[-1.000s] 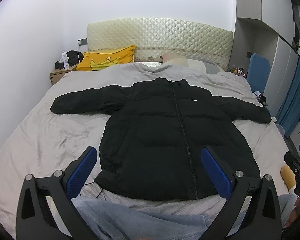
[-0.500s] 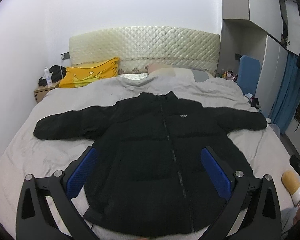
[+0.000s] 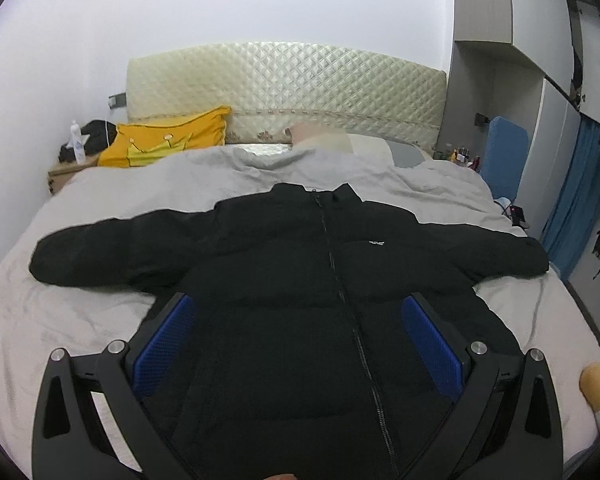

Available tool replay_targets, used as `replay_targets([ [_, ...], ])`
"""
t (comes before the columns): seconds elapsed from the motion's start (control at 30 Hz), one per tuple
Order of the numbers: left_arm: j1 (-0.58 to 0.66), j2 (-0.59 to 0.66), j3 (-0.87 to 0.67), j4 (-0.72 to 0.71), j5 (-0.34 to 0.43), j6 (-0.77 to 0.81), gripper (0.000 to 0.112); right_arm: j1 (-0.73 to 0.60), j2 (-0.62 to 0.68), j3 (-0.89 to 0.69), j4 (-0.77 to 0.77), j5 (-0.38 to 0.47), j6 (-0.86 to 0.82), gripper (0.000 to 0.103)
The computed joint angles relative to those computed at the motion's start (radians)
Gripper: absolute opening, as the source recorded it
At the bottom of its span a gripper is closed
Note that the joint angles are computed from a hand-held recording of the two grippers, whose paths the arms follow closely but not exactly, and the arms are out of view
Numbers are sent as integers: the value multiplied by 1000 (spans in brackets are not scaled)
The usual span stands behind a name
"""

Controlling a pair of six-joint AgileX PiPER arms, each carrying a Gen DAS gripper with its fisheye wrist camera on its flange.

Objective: Fold large clothes
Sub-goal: 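Move the right gripper to the jacket sleeve cuff nearest it and grasp it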

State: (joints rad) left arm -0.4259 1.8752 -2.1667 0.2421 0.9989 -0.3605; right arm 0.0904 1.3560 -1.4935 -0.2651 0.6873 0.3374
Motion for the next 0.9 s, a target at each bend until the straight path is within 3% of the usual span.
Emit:
replay_targets([
  [0.23,19,8,55,-63,-53,26,103,-244,171,-114,131,-120,-79,103],
  [0.4,41,24,68,-90,-78,7,103,-374,326,-236,374,-158,-220,103],
  [0.67,66,47,101,-105,-115,-31,103,-560,544,-378,698,-129,-428,103],
  [0.83,89,44,137,-79,-144,-83,103,-748,774,-527,1025,-21,-528,95],
  [0.9,94,58,129,-60,-136,-115,103,-798,880,-633,1076,31,-512,92],
])
